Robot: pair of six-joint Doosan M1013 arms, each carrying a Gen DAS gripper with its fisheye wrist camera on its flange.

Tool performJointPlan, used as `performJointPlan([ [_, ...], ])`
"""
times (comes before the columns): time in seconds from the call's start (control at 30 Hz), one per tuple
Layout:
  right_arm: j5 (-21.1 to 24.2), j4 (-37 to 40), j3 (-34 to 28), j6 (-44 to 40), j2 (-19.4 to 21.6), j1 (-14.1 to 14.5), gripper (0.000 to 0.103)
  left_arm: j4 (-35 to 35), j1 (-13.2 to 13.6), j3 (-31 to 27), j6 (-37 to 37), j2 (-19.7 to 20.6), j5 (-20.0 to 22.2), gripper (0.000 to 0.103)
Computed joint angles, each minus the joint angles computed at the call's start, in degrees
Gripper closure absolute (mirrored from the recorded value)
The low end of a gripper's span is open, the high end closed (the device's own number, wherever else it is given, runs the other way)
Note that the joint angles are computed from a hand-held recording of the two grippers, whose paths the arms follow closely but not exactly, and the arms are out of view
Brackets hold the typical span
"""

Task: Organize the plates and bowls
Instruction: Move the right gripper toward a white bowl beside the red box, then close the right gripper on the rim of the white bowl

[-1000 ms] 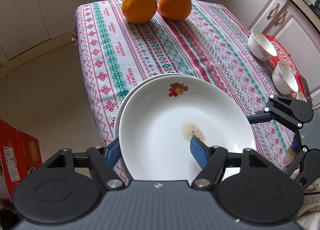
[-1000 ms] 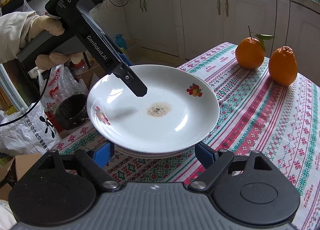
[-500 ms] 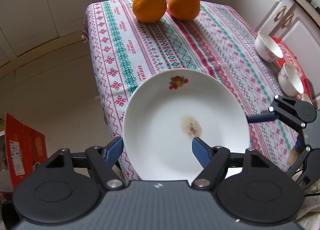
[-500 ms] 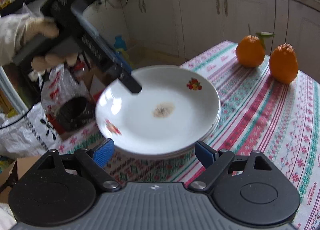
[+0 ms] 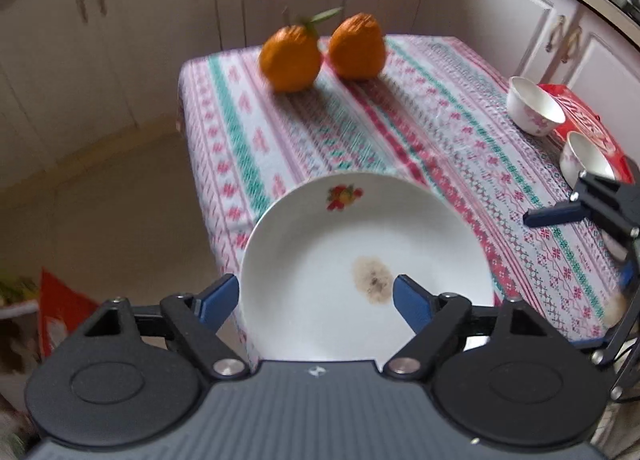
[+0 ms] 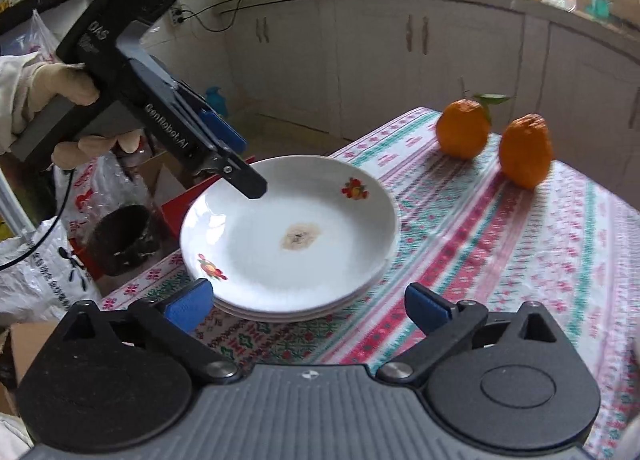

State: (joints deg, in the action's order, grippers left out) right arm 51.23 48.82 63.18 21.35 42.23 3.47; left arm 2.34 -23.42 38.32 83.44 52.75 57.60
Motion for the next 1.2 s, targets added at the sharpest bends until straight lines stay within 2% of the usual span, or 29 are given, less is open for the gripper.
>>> performJointPlan([
  [0.13,-5.82,1.77,4.6,-3.58,-2.98,-0.95,0.0,4.07,-2.04,3.77,-0.47,-2.08,-5.98,0.011],
  [0.27,-10.57,3.35,8.79,-5.41,-5.68,-2.53,0.0,6.52,-4.35,7.04,-0.56,-3.47,-11.99,0.011],
  [0.37,-13.9,3.6,11.65,-6.04,-7.53,-3.8,0.0,6.76,-5.9,8.64,-0.93,-3.66,-16.01,0.006],
  [0.47,-17.43,3.97,14.62,-6.66,-9.31,-5.08,0.0,6.33,-7.43,9.41,-1.47,-3.24,-19.49,0.005],
  [0.67,-22.59,2.71,18.93,-2.51,-11.53,-7.94,0.0,-5.62,-9.34,7.62,4.85,-0.93,-22.09,0.005],
  [0.83,-25.39,1.11,21.13,2.45,-12.53,-10.29,0.0,-9.9,-11.32,5.43,13.59,1.07,-22.71,0.005],
  [0.97,-25.48,1.41,21.71,3.86,-12.33,-11.81,0.0,-11.09,-12.93,4.72,22.29,2.04,-23.27,0.005],
  [1.2,-23.56,-4.6,20.18,12.07,-10.81,-12.94,0.0,-16.54,-13.87,0.77,27.27,5.04,-21.54,0.005],
])
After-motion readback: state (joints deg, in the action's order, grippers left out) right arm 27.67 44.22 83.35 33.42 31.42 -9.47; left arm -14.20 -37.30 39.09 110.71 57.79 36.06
